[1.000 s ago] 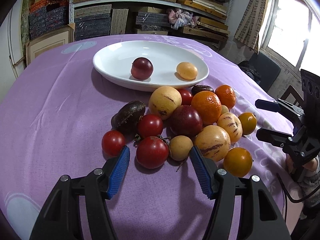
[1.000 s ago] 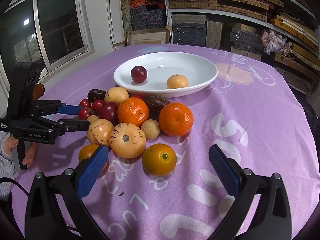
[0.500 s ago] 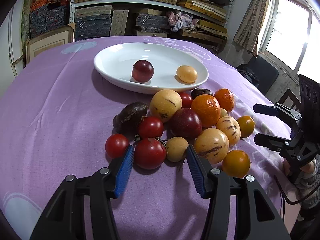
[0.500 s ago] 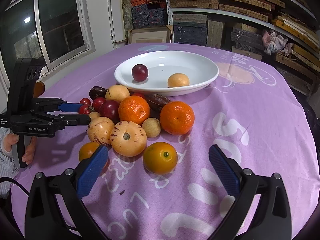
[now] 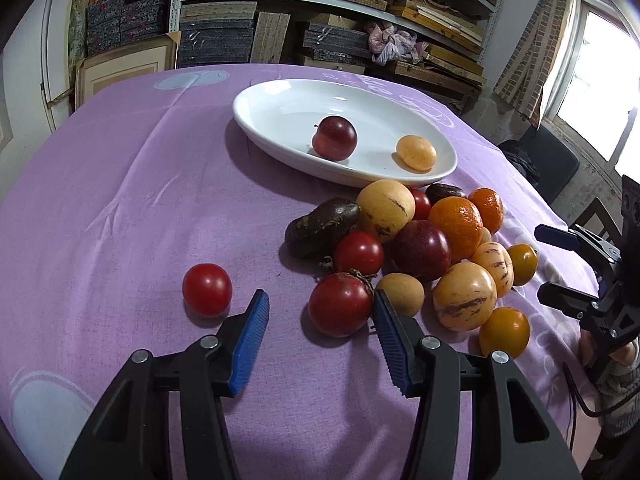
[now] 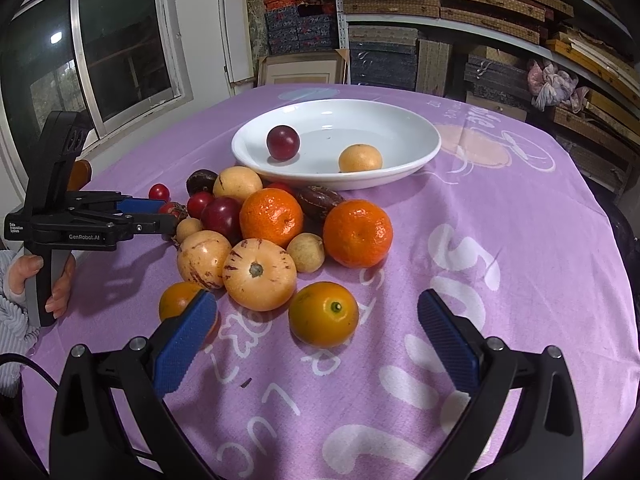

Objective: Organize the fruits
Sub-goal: 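Move the left tool toward a red cherry tomato while the right tool approaches a small orange citrus, then grasp the small orange citrus with the right tool while the left tool grasps the red tomato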

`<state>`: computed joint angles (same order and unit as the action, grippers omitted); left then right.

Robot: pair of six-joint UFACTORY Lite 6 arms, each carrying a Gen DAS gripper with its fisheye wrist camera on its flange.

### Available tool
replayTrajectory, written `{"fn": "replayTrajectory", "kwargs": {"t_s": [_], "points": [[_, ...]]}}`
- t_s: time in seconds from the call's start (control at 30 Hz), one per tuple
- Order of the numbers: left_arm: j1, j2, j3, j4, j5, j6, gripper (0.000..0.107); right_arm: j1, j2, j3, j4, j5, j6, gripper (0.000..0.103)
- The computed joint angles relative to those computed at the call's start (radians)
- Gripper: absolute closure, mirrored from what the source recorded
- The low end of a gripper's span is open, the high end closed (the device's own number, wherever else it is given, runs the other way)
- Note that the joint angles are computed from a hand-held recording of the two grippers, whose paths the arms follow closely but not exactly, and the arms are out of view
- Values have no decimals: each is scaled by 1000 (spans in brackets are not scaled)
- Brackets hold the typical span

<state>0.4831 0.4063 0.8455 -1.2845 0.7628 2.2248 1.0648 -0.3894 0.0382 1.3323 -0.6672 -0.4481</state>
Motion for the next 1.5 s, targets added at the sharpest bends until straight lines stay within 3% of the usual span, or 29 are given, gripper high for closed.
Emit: {"fn": "replayTrajectory", "kwargs": {"t_s": [0.2, 0.7, 0.73, 0.77, 0.83, 0.9, 1.17, 1.2, 1.27, 1.5], "points": [[-11, -23, -31, -10, -13, 41, 75, -12, -7, -4, -9, 9, -2, 4], [-25, -55, -66, -31, -28, 72, 75, 36, 80, 47, 48, -15, -62, 6], [-25, -55, -66, -33, -28, 74, 75, 38, 73, 42, 59, -21, -69, 11], [-25, -54, -65, -31, -27, 74, 75, 32, 58, 34, 66, -22, -77, 27], [-25, -51, -62, -29, -26, 71, 75, -28, 6, 3, 19, 25, -58, 46], [-27, -56, -67, -29, -27, 70, 75, -109, 6, -6, -77, 89, -4, 46], [-32, -62, -75, -31, -30, 73, 75, -131, 67, 26, -131, 117, 19, 47], [-32, -62, -74, -29, -29, 71, 75, -133, 65, 24, -136, 119, 23, 48], [-32, -58, -72, -26, -28, 65, 75, -132, 64, 24, -148, 122, 32, 63], [-12, -56, -71, -22, 3, 65, 75, -118, 77, 27, -147, 114, 40, 65]]}}
